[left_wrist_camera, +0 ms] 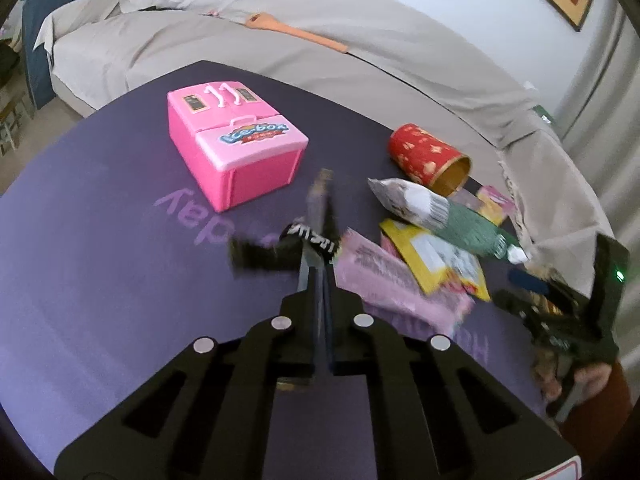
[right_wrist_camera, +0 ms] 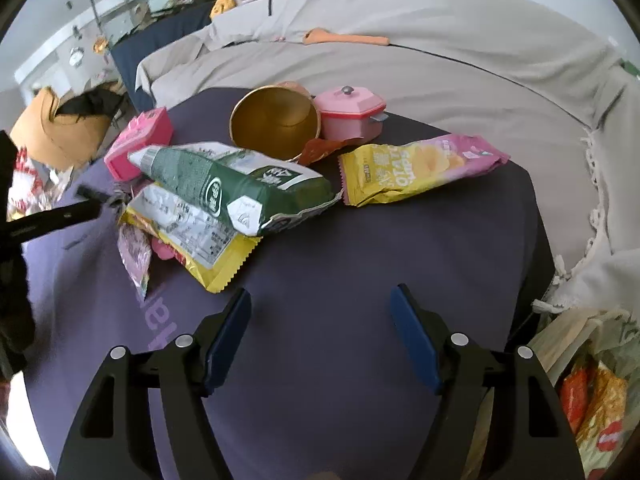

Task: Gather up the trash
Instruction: 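Move both tools back over the table toward the green snack bag, then grasp the black-silver wrapper with the left tool while the right tool grasps the green-white milk carton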

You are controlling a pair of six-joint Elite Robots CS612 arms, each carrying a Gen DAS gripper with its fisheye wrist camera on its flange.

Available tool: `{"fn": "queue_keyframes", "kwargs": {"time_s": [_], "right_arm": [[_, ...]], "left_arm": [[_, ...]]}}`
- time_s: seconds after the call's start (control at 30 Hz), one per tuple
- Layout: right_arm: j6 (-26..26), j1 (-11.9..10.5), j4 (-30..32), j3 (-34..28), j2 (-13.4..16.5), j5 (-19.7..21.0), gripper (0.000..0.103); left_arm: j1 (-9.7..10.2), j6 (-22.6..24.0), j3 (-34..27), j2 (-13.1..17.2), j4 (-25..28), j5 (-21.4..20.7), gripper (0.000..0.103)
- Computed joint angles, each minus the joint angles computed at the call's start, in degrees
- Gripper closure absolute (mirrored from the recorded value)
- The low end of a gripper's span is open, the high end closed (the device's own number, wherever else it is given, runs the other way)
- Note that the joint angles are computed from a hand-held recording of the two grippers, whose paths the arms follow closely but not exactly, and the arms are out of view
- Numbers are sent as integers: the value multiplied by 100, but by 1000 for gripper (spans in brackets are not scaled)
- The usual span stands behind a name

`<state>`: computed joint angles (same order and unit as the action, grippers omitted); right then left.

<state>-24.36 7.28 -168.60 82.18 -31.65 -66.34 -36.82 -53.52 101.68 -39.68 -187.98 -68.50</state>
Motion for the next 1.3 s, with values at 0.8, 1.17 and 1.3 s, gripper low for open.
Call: {"fn": "queue_keyframes", "kwargs": {"time_s": [0.8,1.17,1.3], "right_arm": [[-103,212,-227,-461,-62,533,34],[-907,255,873,-834,1,808,34],[-771,376,1610,-1478,306,807,34]], "left_arm": [[-150,1401,293,-274,86,3,53],[-42,793,199,-242,462,148,88],[-62,328,470,-366,150,281,87]]}}
